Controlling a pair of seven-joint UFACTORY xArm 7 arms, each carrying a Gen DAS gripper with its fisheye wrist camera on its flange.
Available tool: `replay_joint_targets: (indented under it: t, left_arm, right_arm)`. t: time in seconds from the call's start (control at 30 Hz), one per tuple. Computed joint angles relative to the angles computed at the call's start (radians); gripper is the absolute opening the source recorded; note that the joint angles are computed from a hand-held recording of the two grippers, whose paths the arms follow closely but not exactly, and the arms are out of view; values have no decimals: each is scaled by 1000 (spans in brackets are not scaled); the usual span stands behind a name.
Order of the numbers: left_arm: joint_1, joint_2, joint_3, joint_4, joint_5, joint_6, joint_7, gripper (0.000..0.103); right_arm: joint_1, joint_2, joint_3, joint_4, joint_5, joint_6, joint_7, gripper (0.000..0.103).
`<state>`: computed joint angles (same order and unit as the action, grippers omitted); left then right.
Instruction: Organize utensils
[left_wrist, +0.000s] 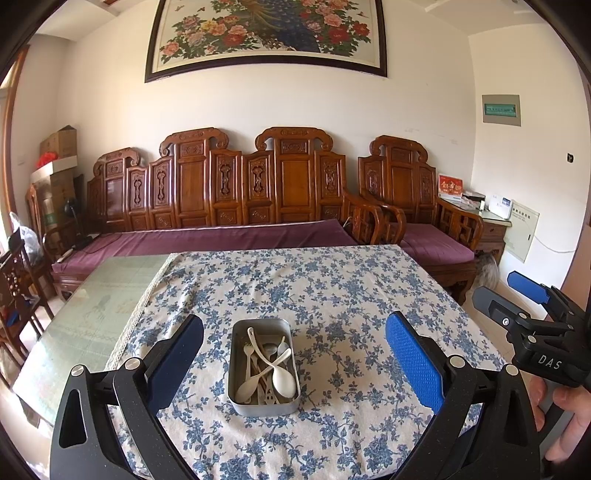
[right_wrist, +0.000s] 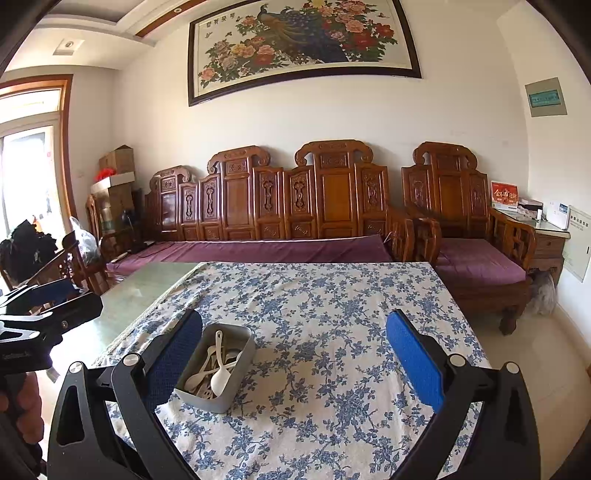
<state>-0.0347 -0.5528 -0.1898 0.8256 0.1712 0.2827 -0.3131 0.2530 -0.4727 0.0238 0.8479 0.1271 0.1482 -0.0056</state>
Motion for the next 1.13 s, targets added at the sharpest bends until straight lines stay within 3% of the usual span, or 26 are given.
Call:
replay_joint_targets:
  t: [1.13]
  left_arm:
    - [-6, 3, -1, 7, -2, 8, -4, 95]
  right_arm:
    - [8, -4, -10, -11, 7, -8, -9, 100]
